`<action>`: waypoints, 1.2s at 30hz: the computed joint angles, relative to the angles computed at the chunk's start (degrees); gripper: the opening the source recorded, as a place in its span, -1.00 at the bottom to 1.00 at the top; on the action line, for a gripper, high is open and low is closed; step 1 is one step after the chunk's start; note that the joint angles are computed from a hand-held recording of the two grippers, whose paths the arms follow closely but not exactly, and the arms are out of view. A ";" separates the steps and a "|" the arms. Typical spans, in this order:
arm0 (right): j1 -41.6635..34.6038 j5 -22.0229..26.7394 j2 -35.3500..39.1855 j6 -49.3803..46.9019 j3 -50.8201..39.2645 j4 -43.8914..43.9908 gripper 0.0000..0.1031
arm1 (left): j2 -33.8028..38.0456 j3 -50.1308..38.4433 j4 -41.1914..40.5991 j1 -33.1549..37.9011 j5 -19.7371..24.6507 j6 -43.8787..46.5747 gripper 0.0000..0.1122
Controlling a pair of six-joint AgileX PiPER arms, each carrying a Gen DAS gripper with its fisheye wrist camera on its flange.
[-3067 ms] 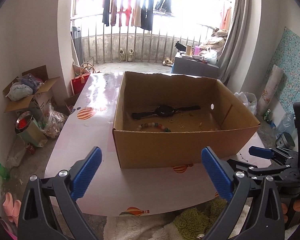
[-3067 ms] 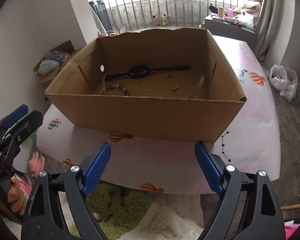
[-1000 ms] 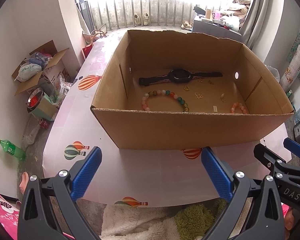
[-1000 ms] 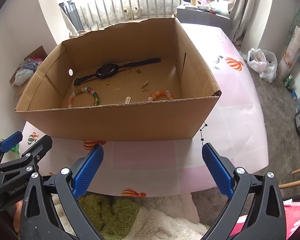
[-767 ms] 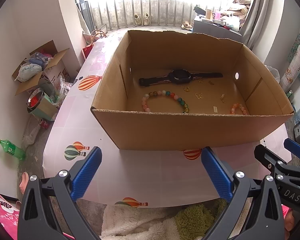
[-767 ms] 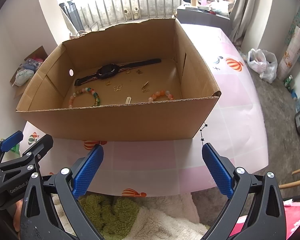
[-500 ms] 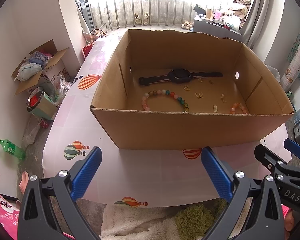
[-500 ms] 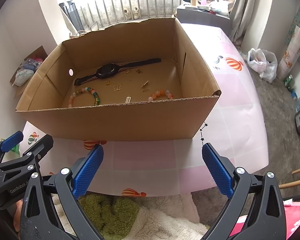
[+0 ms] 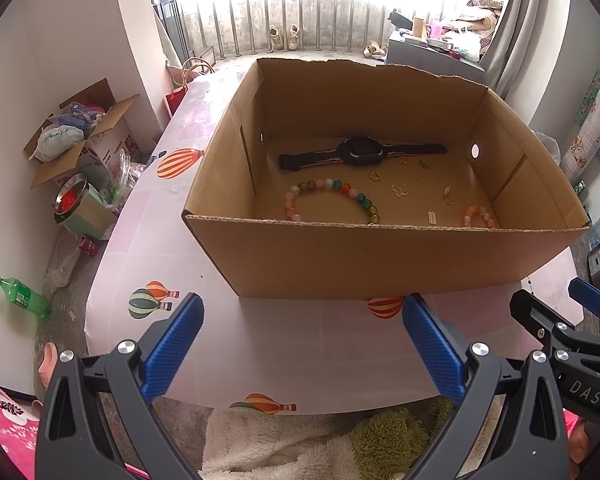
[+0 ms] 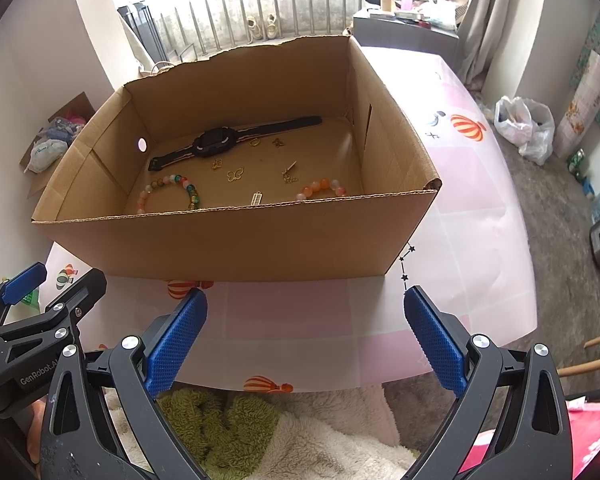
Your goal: Organize jewelry
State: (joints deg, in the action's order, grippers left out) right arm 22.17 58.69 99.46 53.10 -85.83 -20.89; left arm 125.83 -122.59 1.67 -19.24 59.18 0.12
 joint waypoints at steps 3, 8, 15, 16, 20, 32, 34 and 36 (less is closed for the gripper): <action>0.03 0.00 -0.01 0.05 0.01 -0.03 0.84 | -0.11 0.14 0.02 0.01 0.02 0.00 0.74; 0.12 0.09 -0.12 0.21 0.09 -0.02 0.84 | -0.13 0.25 -0.01 0.01 -0.08 -0.02 0.74; 0.21 0.30 -0.22 0.42 0.09 -0.09 0.84 | -0.07 0.10 0.01 0.01 -0.05 0.00 0.74; 0.22 0.31 -0.29 0.40 0.14 -0.08 0.84 | -0.09 0.17 0.01 0.00 -0.10 -0.05 0.74; 0.20 0.20 -0.39 0.30 0.30 -0.10 0.84 | -0.23 0.48 -0.06 0.03 -0.28 -0.04 0.74; -0.31 0.04 -0.35 -0.29 0.29 0.41 0.84 | -0.18 0.33 -0.08 0.05 -0.16 0.05 0.74; -0.29 -0.08 -0.42 -0.30 0.38 0.38 0.84 | -0.40 0.78 0.09 -0.01 -0.44 -0.12 0.74; -0.21 -0.12 -0.36 -0.18 0.39 0.29 0.84 | -0.36 0.70 0.02 0.04 -0.40 -0.07 0.74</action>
